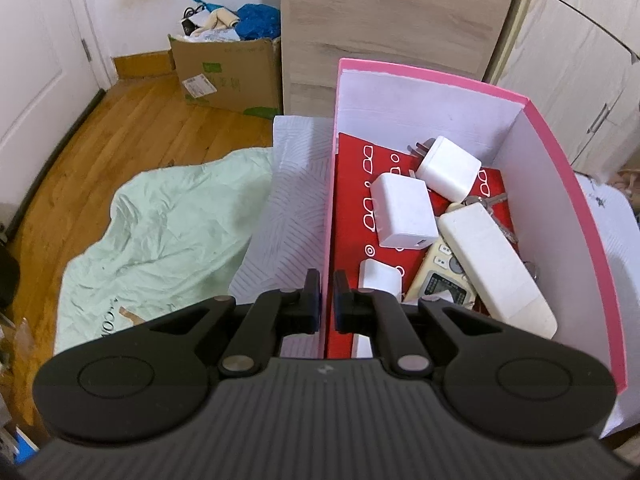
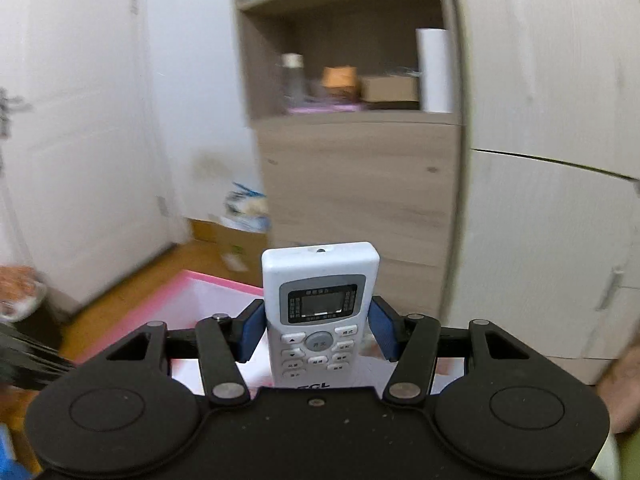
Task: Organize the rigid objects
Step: 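Carry the white TCL remote with the right tool into the box and release it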
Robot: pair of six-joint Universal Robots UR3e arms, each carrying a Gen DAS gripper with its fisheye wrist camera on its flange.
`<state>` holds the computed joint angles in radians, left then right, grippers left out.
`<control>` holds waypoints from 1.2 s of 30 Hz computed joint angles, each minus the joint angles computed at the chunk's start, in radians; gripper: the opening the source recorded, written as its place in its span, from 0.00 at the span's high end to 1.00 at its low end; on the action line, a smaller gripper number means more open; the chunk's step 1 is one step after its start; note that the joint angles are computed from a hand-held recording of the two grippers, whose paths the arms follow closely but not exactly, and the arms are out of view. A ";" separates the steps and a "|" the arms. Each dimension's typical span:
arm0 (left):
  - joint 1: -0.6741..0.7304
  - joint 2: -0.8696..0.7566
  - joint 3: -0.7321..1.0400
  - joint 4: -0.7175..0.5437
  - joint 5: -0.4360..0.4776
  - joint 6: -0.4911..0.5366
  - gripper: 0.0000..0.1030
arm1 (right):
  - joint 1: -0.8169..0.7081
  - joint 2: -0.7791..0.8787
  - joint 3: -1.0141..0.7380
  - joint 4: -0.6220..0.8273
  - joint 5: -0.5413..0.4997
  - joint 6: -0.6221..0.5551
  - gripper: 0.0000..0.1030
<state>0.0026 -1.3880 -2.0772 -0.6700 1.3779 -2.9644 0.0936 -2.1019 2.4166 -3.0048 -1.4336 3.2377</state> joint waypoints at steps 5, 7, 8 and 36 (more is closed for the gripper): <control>0.010 0.008 0.002 -0.017 -0.010 0.001 0.94 | 0.177 0.217 -0.122 -0.096 0.019 0.064 0.40; 0.012 0.011 0.000 -0.019 -0.012 0.006 0.94 | 0.233 0.325 -0.205 -0.061 0.011 0.123 0.40; 0.015 0.013 0.000 -0.024 -0.016 0.012 0.94 | 0.235 0.365 -0.243 -0.021 0.028 0.166 0.40; 0.056 0.006 0.006 -0.053 -0.064 0.069 0.93 | 0.171 0.708 -0.472 0.143 0.179 0.582 0.35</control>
<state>0.0584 -1.3820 -2.0710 -0.7227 1.3140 -2.8957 0.2643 -1.3939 1.9447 -2.8621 -1.2548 3.8194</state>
